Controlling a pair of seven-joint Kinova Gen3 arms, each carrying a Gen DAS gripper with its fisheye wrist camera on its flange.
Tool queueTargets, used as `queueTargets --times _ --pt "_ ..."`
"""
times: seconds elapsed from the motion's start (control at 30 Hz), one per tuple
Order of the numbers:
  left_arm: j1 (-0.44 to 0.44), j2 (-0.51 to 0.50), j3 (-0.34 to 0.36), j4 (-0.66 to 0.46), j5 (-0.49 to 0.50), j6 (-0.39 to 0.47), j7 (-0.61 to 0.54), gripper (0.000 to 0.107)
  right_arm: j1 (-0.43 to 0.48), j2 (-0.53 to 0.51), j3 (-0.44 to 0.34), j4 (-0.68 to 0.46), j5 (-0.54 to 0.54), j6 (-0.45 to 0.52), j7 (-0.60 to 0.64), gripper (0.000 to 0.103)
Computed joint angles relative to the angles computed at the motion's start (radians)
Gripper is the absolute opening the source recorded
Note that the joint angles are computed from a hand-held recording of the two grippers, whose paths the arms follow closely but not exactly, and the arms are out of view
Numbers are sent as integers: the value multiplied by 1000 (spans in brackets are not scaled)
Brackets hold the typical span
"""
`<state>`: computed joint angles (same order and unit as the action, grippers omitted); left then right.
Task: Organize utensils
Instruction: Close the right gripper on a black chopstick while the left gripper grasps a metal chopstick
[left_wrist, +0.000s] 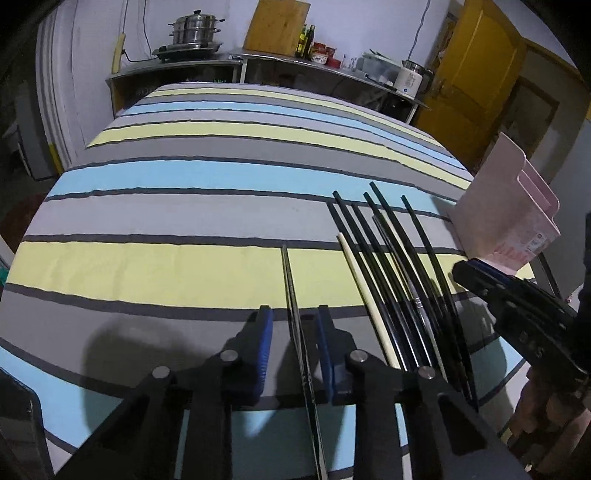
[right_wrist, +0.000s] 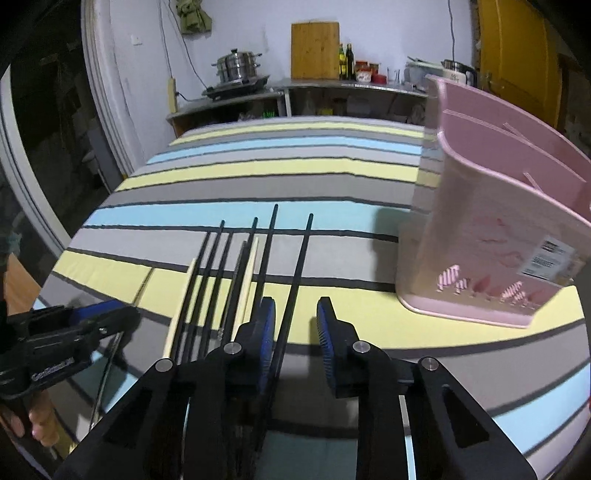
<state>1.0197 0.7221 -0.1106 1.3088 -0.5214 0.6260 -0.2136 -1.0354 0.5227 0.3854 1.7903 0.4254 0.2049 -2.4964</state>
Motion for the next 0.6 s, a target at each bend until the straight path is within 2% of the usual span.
queueTargets --times 0.27,0.4,0.47,0.5,0.6 --pt "-28 24 18 -56 11 42 -52 21 137 54 -150 -116 -18 115 74 18" --pt "-27 63 33 -144 7 145 -124 21 169 79 -190 -181 -3 180 98 17" --pt "-24 83 36 -189 6 193 -151 20 185 88 -211 -209 3 207 109 11" --pt "-21 90 34 -203 3 209 -158 17 196 89 -225 -216 4 213 116 8" --pt "-23 97 30 -220 4 231 -161 7 233 93 -267 -237 -7 228 146 8"
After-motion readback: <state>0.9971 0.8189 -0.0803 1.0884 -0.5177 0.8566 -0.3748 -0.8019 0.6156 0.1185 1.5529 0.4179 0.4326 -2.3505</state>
